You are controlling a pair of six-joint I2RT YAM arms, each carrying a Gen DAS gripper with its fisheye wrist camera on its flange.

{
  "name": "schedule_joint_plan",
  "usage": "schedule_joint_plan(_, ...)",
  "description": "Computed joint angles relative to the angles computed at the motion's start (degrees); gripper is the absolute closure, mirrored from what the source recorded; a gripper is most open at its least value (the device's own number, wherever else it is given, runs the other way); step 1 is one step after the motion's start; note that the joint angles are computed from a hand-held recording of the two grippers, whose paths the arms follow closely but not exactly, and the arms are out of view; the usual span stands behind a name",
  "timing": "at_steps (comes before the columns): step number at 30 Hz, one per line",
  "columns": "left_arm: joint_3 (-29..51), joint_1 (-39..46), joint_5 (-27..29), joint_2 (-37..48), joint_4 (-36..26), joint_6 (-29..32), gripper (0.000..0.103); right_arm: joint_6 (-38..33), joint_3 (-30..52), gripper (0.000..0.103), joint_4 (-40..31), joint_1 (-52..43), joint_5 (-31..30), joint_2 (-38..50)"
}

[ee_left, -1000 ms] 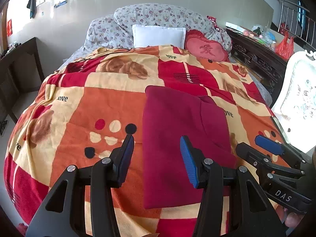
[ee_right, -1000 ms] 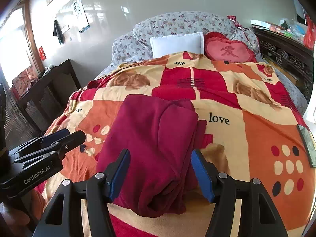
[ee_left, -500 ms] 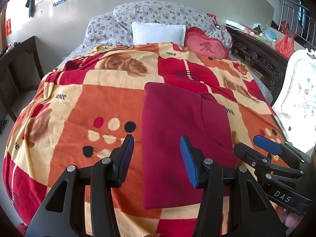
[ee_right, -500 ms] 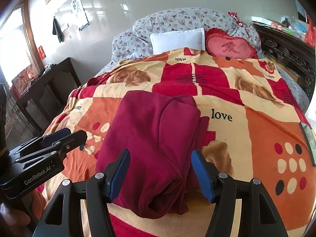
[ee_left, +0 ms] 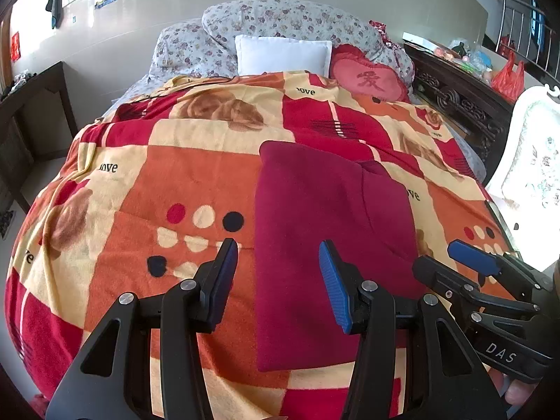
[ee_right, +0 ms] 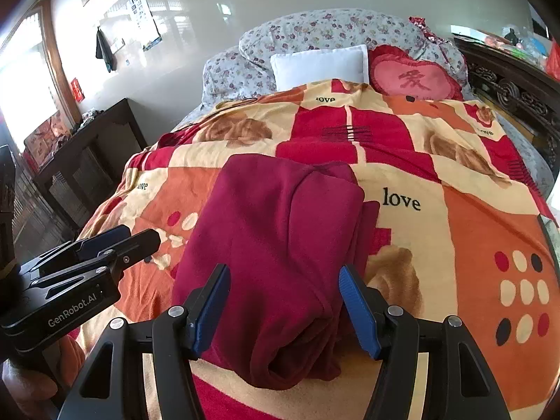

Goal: Fold small clothes

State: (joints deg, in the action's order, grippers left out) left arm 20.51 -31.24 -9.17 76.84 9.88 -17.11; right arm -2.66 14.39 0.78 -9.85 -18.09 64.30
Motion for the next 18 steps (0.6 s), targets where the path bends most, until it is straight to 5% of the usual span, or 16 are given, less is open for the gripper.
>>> schedule_joint_plan(18, -0.6, 3.0, -0.1, 3.4, 4.6, 2.7, 0.055, -0.4, -0.1, 0.041, 2.7, -0.9, -0.8, 4.1)
